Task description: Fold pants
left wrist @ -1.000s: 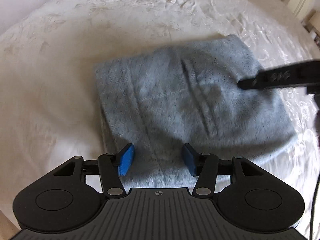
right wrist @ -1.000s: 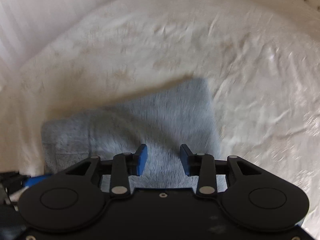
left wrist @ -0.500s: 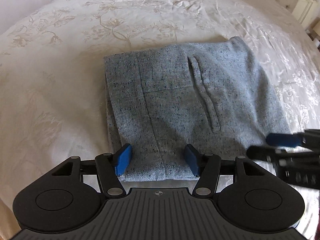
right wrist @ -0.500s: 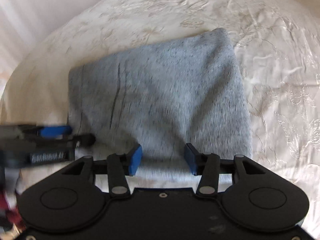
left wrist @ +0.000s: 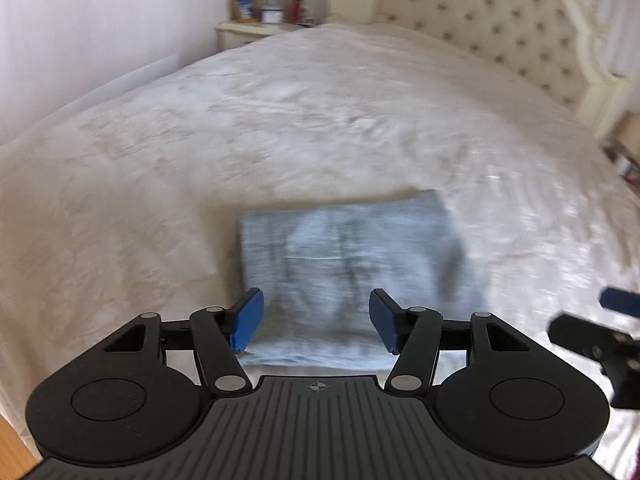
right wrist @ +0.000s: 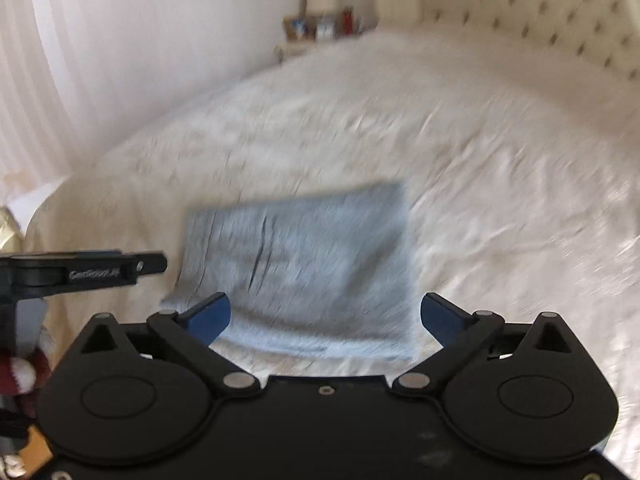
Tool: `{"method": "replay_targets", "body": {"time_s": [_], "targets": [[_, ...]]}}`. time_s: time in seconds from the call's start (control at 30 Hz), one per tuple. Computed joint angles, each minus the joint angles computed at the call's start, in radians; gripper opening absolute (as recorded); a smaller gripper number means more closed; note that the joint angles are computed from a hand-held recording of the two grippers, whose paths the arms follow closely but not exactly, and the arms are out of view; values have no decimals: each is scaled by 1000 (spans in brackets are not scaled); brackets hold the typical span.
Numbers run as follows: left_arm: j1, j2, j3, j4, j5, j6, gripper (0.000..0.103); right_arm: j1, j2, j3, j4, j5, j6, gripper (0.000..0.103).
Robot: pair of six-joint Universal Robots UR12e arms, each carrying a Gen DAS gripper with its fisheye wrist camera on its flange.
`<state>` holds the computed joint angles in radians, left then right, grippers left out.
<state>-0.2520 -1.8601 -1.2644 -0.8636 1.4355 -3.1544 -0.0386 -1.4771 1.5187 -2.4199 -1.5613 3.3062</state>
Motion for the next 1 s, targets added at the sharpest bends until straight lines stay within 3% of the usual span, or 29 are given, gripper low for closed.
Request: {"method": "replay_targets", "body": {"time_s": [0.1, 0.2, 0.43, 0.7, 0.9, 1.0], "targets": [[-22, 24, -6, 30, 73, -46, 58, 6, -21, 3, -4, -52, 34, 103], [-46, 37, 18, -7, 155, -105, 69, 12, -36, -2, 14, -79, 55, 103], [-72, 65, 8, 68, 220, -127, 71, -32, -80, -10, 105, 106, 145, 103], [-110, 88, 1, 87, 367, -197, 71, -1, -110, -17, 130, 46, 167, 103], [-99, 86, 55, -134, 305, -153, 71, -3, -117, -40, 215, 63, 206, 103], [-103, 83, 68, -216, 314, -151, 71, 4, -115, -60, 284, 42, 203, 103]]}}
